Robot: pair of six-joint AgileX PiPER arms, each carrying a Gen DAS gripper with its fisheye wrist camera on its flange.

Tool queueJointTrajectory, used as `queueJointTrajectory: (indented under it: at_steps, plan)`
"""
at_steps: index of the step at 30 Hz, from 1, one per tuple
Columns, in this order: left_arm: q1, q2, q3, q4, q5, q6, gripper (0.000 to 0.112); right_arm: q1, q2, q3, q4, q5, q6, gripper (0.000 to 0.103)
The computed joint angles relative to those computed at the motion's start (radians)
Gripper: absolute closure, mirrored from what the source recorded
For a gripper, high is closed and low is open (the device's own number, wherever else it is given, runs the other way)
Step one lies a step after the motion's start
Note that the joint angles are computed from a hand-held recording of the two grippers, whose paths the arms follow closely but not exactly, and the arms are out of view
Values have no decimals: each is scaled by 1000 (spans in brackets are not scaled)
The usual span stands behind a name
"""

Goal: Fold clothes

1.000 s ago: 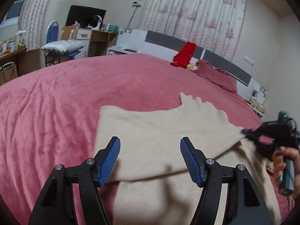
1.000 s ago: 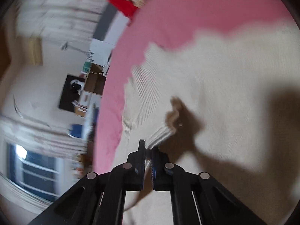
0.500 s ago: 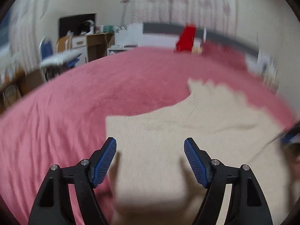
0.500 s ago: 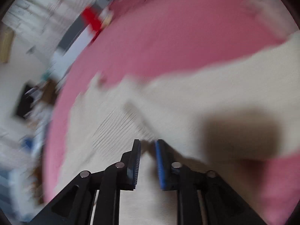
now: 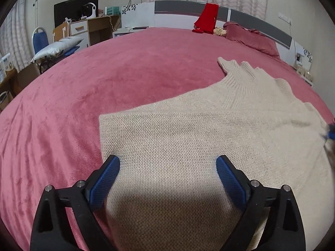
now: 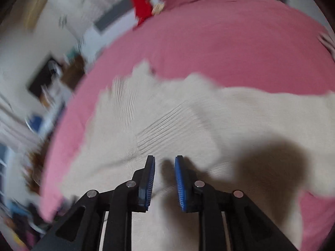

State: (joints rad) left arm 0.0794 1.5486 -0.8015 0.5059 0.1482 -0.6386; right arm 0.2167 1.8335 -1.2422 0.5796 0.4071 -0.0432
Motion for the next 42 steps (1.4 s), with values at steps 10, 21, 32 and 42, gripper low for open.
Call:
queueJointTrajectory:
  at_steps: [10, 21, 32, 42]
  plan:
    - [-19, 0, -3, 107, 18, -115, 16, -750, -303, 113, -11, 306, -147, 76]
    - [-21, 11, -13, 130, 30, -146, 12, -1094, -114, -74, 225, 463, -175, 74]
    - [3, 15, -13, -11, 15, -5, 9, -995, -139, -72, 163, 395, -31, 99]
    - [31, -11, 1, -254, -1, 234, 9, -292, -230, -276, -159, 218, 329, 99]
